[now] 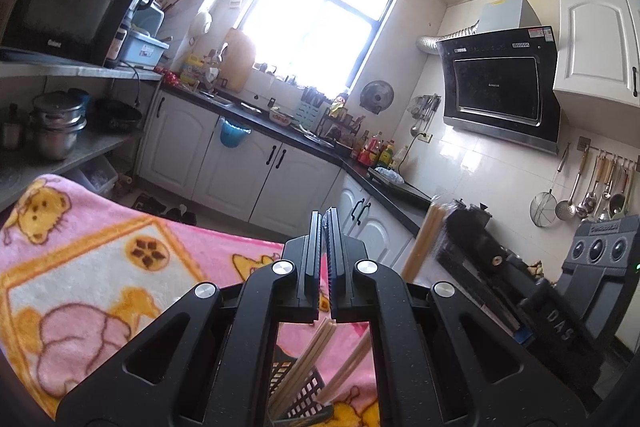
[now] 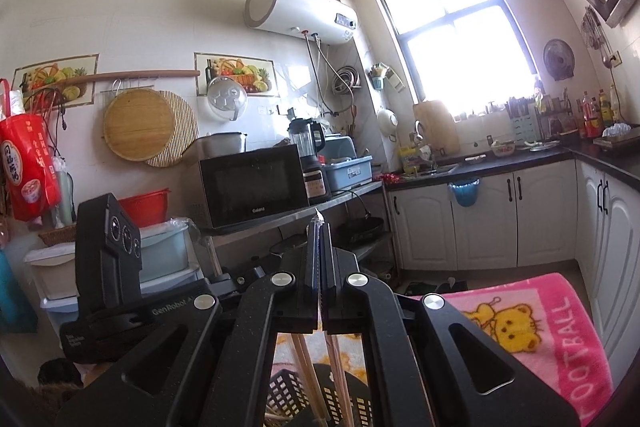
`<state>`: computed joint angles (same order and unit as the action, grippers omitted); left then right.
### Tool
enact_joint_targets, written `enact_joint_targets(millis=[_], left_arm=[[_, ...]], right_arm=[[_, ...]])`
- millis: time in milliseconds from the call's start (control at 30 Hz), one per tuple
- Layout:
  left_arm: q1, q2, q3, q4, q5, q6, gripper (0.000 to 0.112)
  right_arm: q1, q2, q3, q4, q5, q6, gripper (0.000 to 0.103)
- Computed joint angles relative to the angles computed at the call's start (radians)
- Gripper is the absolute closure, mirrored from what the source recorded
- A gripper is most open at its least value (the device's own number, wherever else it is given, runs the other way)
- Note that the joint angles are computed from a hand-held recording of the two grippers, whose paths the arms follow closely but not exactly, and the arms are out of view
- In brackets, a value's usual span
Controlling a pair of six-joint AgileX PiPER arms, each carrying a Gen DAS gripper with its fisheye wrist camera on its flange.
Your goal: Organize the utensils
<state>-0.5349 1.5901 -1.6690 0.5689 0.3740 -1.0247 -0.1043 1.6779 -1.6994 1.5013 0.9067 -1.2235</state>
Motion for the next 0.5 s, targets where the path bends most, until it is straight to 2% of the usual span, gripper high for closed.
enact_joint_targets(millis=[300, 500], left_arm=[[0.010, -0.004, 0.078, -0.032, -0.070, -0.011, 0.111], [0.003, -0.009, 0.114, -0.027, -0.082, -0.026, 0.111]], right_arm=[[0.021, -0.012, 0.104, 0.015, -0.046, -0.092, 0.102], [0.019, -0.028, 0.163, 0.018, -0.062, -0.119, 0.102]])
